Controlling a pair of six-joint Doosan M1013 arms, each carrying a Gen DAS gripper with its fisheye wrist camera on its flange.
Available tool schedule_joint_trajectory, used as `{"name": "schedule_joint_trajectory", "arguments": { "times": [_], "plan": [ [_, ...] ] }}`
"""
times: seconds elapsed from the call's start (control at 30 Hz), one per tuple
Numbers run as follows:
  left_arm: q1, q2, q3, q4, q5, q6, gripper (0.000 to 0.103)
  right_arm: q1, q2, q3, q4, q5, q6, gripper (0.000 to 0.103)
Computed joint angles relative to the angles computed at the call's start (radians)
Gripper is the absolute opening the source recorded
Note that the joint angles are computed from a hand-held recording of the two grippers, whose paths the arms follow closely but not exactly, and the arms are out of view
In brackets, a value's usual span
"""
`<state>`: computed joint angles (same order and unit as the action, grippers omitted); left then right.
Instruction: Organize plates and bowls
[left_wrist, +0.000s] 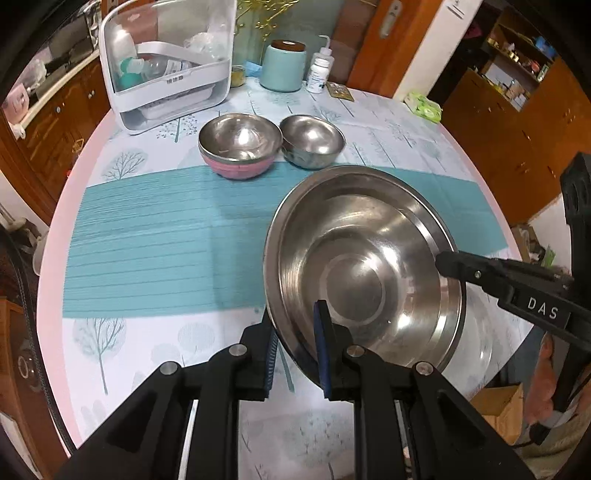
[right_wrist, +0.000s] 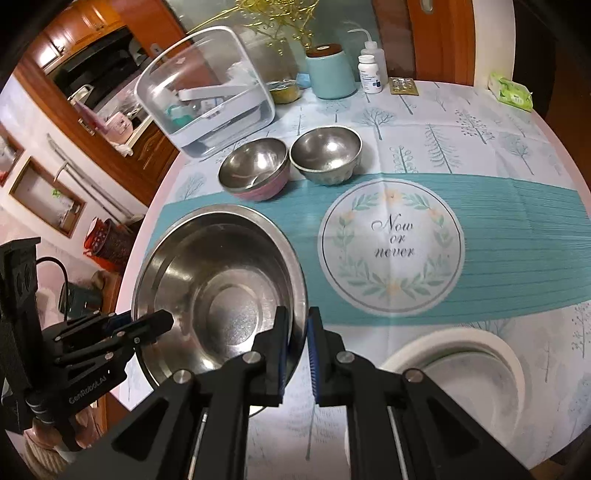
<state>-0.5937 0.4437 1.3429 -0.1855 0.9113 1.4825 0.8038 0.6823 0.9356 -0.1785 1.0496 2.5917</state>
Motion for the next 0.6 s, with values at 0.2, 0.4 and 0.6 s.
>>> {"name": "schedule_joint_trajectory", "arguments": {
  "times": [0.2,0.4,0.6],
  "plan": [
    [-0.024,-0.022,0.053,0.028,0.026,-0.029,0.016,0.015,-0.016,0.045,0.037,0.016,-0.024,0.01],
    [-0.042,-0.015,0.094,0.038,0.077,-0.053,0.016,0.03,-0.008,0.081,0.093,0.056,-0.044,0.011],
    [-0.048,-0.005,0.123,0.028,0.115,-0.072,0.016,0.038,0.005,0.1,0.152,0.085,-0.072,0.012]
  ]
}}
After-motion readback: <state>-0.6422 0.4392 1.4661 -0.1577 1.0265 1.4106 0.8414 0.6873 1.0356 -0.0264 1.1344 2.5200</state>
